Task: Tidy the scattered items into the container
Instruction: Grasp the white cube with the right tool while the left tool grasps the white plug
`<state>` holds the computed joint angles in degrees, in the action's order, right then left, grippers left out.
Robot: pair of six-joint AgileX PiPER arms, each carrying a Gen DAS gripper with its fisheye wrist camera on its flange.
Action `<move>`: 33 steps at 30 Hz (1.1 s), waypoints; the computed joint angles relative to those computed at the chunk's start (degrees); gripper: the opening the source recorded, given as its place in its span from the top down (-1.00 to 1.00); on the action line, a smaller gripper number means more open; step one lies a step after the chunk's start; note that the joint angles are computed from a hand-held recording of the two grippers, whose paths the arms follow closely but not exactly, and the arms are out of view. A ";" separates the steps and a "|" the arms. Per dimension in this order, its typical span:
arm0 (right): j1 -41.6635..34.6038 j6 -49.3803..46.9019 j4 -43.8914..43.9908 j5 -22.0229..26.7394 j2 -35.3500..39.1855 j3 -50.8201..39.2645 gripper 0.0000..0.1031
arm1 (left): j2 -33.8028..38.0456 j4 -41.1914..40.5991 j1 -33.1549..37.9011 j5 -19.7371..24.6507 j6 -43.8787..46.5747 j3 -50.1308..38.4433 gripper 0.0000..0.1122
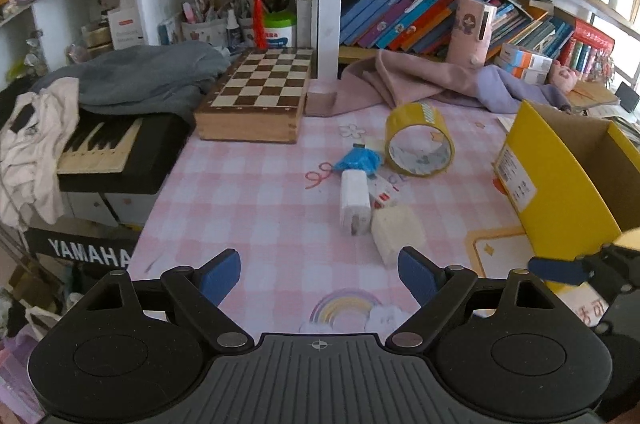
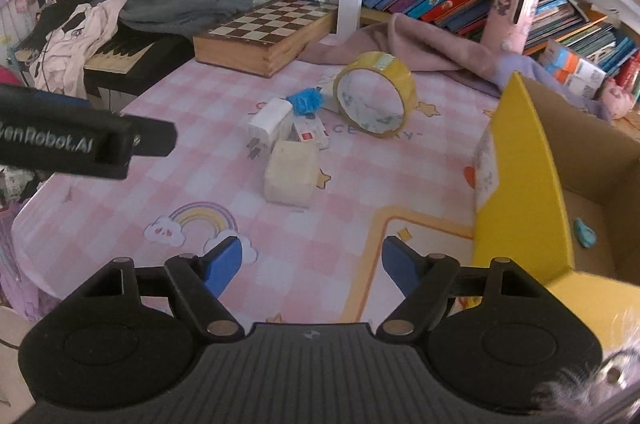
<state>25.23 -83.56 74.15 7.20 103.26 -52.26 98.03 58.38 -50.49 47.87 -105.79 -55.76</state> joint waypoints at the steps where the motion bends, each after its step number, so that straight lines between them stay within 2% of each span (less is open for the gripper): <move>1: 0.06 0.01 0.16 0.04 1.34 -1.23 -0.45 | 0.69 -0.08 1.32 -1.00 1.22 -0.65 -0.55; 6: 0.39 0.94 0.71 0.72 7.69 -7.20 -0.36 | 3.82 -0.81 7.43 -5.72 6.25 -3.34 -0.55; 10: 0.79 5.73 -3.02 1.80 12.10 -12.08 -0.34 | 6.55 -1.98 11.46 -9.14 10.17 -5.56 -0.55; 13: 1.20 13.88 -10.61 2.21 15.08 -15.73 -0.31 | 8.36 -3.17 14.26 -12.53 12.61 -6.99 -0.54; 17: 1.98 25.14 -21.15 2.56 18.97 -20.83 -0.23 | 11.38 -6.06 17.80 -17.32 16.58 -9.72 -0.44; 23: 2.26 34.62 -30.55 3.87 22.89 -26.18 -0.15 | 16.54 -14.19 21.34 -22.07 27.08 -15.35 -0.15; 25: 2.33 32.88 -29.34 3.59 23.26 -26.45 -0.14 | 18.39 -16.85 21.94 -21.62 30.08 -17.58 -0.04; 27: 2.34 29.83 -26.95 3.56 23.42 -26.53 -0.08 | 20.21 -20.24 22.70 -20.96 33.14 -19.83 0.21; 30: 1.99 24.45 -23.03 4.64 23.57 -26.80 0.07 | 21.76 -23.71 23.54 -20.79 36.08 -21.54 0.36; 33: 1.85 23.77 -23.50 5.32 23.56 -27.04 0.15 | 22.56 -25.27 23.63 -20.82 38.09 -22.26 0.55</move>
<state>27.08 -59.79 50.66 12.52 126.82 -79.30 120.59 33.11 -26.86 27.05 -67.69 -78.02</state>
